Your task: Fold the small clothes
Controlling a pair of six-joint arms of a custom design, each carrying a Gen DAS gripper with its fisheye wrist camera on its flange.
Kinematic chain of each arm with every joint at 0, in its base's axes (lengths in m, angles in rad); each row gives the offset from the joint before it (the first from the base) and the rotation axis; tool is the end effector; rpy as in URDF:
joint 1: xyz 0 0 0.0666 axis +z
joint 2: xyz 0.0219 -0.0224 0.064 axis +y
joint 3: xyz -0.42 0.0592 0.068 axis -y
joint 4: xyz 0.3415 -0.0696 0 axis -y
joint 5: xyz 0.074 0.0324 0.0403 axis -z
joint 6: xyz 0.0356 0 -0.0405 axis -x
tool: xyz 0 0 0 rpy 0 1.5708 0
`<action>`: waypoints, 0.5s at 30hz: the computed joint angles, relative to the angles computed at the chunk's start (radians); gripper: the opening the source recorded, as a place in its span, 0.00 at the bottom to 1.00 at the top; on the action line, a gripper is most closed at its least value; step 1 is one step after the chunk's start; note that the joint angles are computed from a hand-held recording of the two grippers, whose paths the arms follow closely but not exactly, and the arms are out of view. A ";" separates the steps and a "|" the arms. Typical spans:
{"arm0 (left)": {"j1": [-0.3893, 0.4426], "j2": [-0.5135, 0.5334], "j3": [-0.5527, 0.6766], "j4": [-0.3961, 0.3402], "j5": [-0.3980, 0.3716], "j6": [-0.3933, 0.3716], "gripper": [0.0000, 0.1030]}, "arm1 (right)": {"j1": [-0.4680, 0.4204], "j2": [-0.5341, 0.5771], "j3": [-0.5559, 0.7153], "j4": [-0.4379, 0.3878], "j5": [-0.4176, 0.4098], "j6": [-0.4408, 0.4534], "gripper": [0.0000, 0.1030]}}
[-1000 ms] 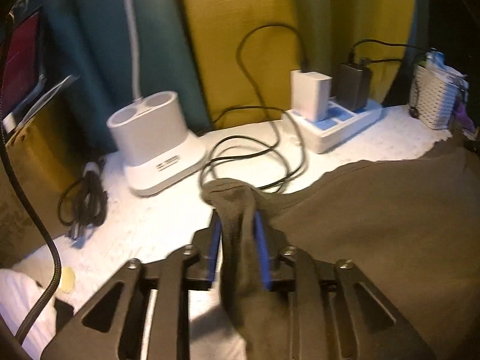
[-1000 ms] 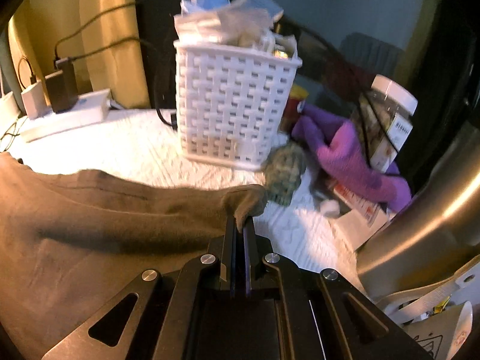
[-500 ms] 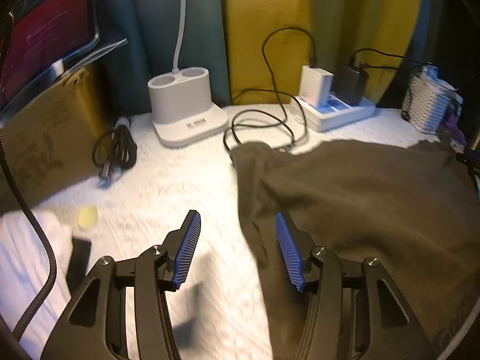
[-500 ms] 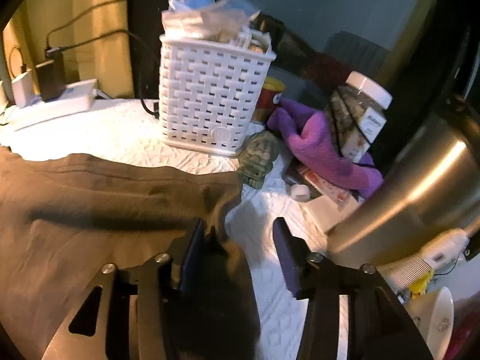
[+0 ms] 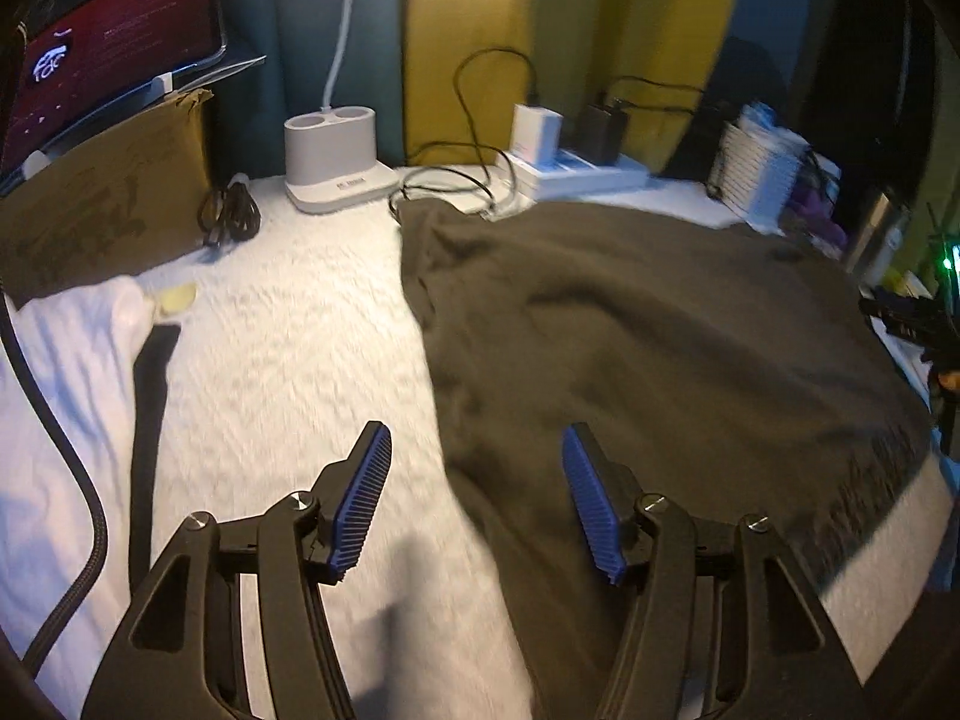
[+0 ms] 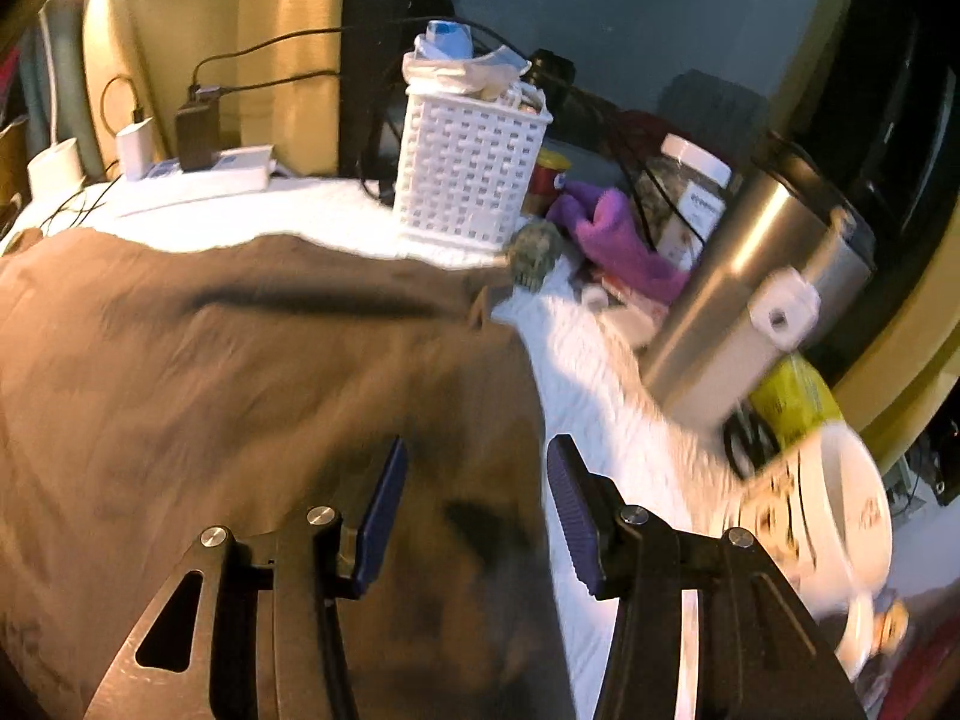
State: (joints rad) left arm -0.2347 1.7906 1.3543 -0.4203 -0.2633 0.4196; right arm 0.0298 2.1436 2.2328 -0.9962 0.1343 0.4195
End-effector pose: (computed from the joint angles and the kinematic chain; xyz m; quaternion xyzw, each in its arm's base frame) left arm 0.5469 -0.1216 0.2993 -0.1314 0.9206 0.0051 0.3677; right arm 0.7138 0.0161 0.3909 -0.1888 0.9245 -0.1252 0.3067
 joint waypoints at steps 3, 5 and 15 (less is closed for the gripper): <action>-0.032 -0.034 -0.051 -0.007 -0.012 0.009 0.58 | -0.012 -0.066 -0.113 0.034 -0.019 -0.016 0.49; -0.051 -0.049 -0.077 -0.030 -0.006 0.019 0.58 | -0.019 -0.101 -0.172 0.052 -0.032 -0.030 0.49; -0.120 -0.075 -0.133 -0.068 -0.081 0.054 0.58 | -0.021 -0.271 -0.449 0.166 -0.124 -0.065 0.50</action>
